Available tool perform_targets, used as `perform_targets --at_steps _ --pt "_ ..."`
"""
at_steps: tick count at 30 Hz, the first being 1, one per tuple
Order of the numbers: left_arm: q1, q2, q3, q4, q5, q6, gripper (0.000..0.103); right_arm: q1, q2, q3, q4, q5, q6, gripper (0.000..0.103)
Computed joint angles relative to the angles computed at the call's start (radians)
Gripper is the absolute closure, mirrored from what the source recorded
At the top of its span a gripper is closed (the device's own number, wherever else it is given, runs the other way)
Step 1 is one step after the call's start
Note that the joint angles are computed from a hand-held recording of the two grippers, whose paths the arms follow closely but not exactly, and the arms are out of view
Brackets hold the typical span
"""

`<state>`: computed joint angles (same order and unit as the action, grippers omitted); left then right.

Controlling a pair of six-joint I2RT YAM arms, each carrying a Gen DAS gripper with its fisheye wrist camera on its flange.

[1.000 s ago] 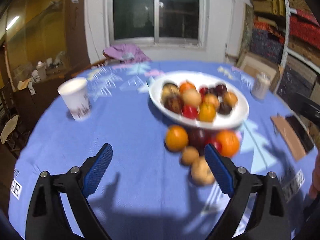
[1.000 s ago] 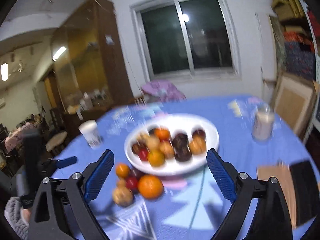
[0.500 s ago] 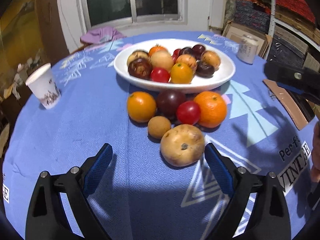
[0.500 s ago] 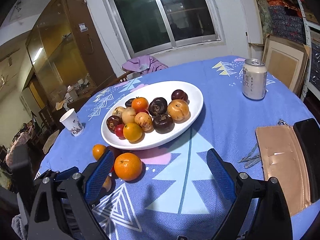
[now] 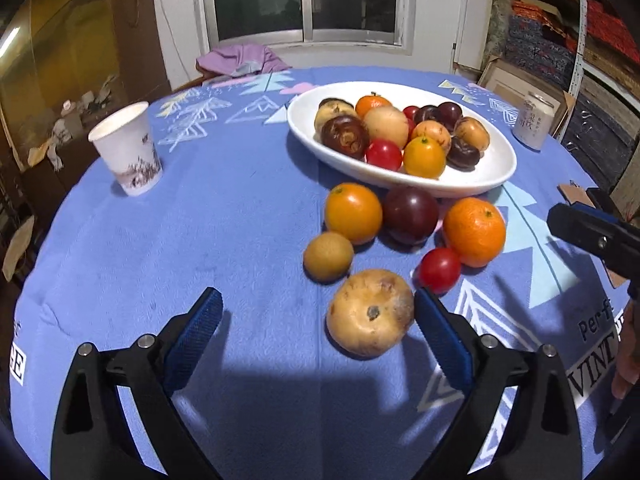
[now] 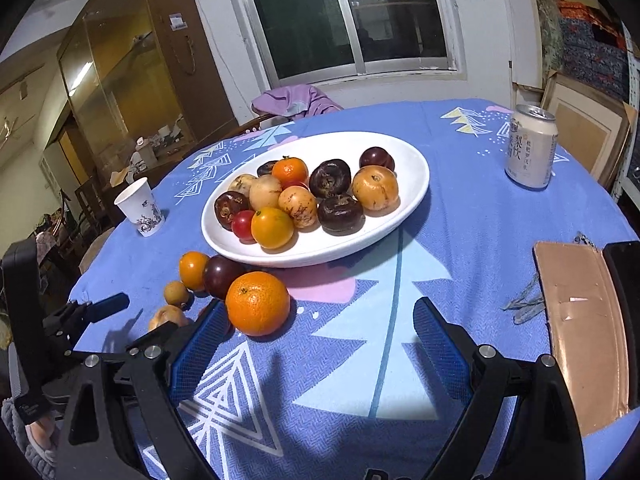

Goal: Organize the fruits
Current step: 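Grasp the pale pear with the left tool while the right tool grasps an orange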

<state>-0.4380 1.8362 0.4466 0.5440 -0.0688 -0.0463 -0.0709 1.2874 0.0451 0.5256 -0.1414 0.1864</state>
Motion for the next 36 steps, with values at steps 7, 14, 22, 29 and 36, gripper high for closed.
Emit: perform_targets --at_steps 7,14,22,29,36 --pt "-0.033 0.027 -0.010 0.001 0.001 0.027 0.009 0.051 0.013 -0.002 0.011 0.022 -0.013 0.008" --pt "-0.020 0.033 -0.012 0.041 0.092 0.022 0.023 0.099 0.053 -0.002 0.052 0.065 -0.015 0.008" --pt "-0.063 0.059 0.040 -0.020 0.035 0.019 0.027 0.176 0.180 0.026 0.135 0.115 -0.004 0.008" --pt "-0.126 0.066 0.049 -0.033 -0.085 0.026 0.027 0.211 0.261 0.082 0.129 0.106 0.035 0.010" --pt "-0.130 0.070 0.059 -0.046 -0.104 0.017 0.020 0.239 0.286 0.105 0.112 0.110 0.049 0.022"
